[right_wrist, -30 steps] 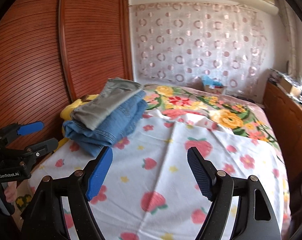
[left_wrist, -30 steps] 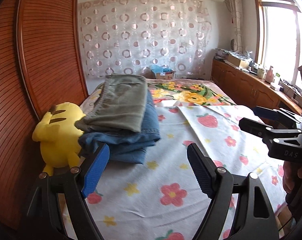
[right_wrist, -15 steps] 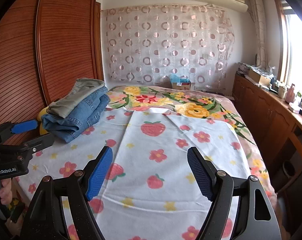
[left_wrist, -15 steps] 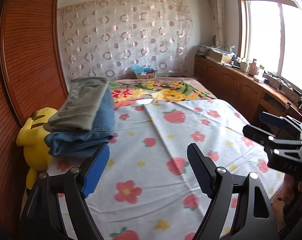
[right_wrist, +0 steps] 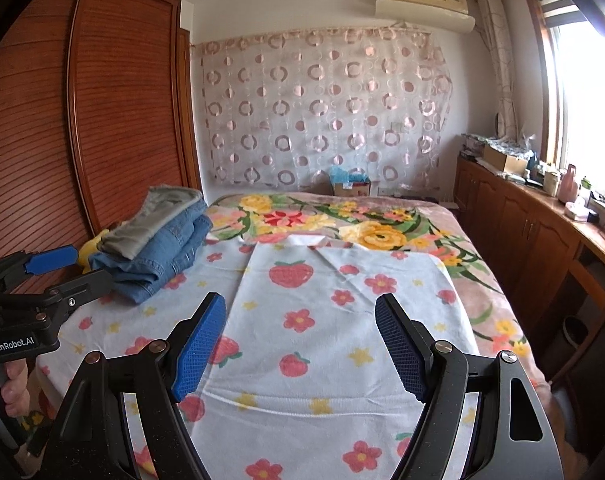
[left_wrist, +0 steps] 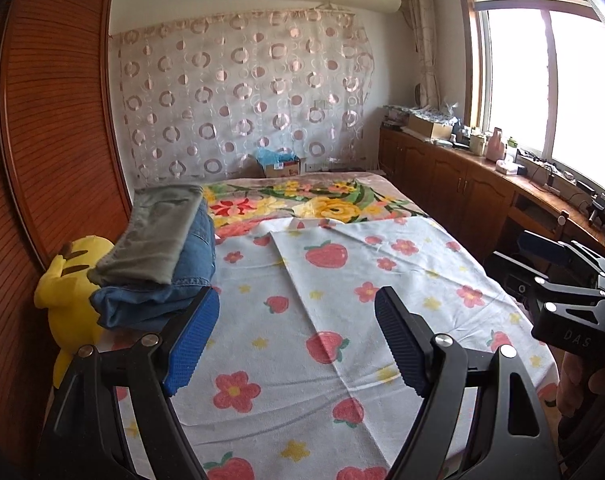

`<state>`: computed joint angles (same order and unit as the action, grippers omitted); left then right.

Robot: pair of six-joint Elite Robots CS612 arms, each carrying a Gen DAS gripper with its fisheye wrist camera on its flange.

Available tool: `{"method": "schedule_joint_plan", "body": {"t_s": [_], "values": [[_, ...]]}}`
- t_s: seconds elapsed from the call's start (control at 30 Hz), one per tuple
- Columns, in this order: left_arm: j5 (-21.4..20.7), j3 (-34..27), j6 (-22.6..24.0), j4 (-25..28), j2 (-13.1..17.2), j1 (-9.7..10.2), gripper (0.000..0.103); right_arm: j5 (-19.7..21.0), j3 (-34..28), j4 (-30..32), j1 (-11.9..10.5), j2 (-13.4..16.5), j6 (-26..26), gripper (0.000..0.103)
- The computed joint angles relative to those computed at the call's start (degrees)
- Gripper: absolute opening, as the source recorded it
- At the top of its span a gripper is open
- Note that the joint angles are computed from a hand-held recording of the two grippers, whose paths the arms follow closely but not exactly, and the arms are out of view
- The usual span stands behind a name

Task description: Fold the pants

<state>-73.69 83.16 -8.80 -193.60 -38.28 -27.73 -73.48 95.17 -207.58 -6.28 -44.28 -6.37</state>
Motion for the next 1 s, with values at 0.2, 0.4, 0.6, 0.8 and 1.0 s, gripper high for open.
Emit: {"method": "schedule_joint_plan", "body": {"t_s": [0.2, 0.4, 0.6, 0.8, 1.0], "values": [[1.92, 1.80, 0.39, -2.59, -1.00, -0.31, 0.081, 0.30, 1.44, -4.51, -0.30, 0.31, 0.80, 0.079], [2.63, 2.87, 0.33, -3.92, -1.55, -0.24, 0.081, 0.81, 1.21, -6.48, -0.72, 1.10, 1.67, 0.079], [3.09, 3.18, 0.15, -4.30, -1.66, -0.20, 0.081, 0.90, 0.65, -7.17, -0.84, 1.95, 1.50, 0.079], [3.01, 3.27, 0.21, -4.33, -1.70, -0.16, 0.081, 0.82, 0.52, -7.01, -0.89, 2.08, 1.58, 0.079], [3.03, 3.27, 0.31, -4.35, -1.70, -0.20, 0.081, 0.76, 0.26, -6.81, -0.98, 2.12, 1.62, 0.079]]}}
